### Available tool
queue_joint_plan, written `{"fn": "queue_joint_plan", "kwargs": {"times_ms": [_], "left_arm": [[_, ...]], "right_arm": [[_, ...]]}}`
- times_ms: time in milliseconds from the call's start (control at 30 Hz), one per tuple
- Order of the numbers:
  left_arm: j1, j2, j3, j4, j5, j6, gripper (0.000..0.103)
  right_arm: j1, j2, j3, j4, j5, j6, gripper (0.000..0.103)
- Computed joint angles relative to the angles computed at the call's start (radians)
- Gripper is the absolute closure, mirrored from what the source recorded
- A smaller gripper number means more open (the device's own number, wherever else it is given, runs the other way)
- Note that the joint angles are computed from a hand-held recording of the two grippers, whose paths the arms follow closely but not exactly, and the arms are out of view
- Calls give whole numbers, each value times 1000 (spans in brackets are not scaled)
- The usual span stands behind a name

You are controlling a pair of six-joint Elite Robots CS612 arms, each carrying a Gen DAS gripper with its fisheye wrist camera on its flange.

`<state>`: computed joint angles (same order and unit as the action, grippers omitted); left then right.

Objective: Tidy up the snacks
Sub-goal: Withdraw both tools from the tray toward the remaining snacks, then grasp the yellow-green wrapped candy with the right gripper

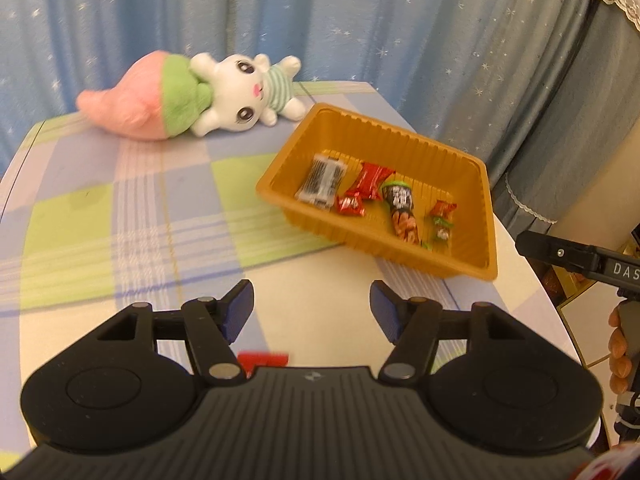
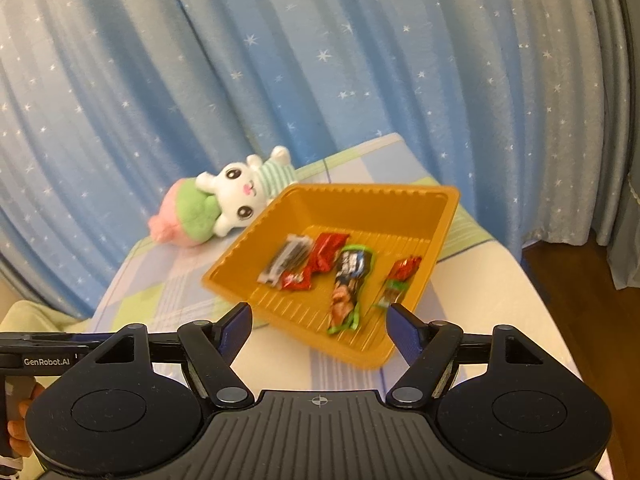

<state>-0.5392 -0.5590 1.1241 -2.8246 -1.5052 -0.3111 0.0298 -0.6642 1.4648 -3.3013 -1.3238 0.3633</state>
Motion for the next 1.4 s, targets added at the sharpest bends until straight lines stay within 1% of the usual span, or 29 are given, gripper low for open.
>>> {"fn": "queue_joint_plan", "kwargs": {"times_ms": [233, 333, 633, 867, 1100, 1400], "left_arm": [[-6, -62, 127, -41, 13, -15, 38], [-7, -82, 173, -63, 10, -22, 36], [-11, -130, 280, -114, 0, -18, 36], [-9, -151, 338, -128, -40, -37, 36], [-8, -165, 378, -120, -65, -52, 36], [-3, -171, 403, -102, -72, -71, 36]], "right_arm": [[20, -33, 62, 4, -1, -25, 29], [29, -43, 86, 8, 7, -29, 29], [59, -65, 136, 41, 23, -54, 29], [80, -72, 155, 78, 27, -88, 29], [100, -68, 154, 137, 32, -134, 29], [124, -54, 135, 217, 45, -197, 29]]}}
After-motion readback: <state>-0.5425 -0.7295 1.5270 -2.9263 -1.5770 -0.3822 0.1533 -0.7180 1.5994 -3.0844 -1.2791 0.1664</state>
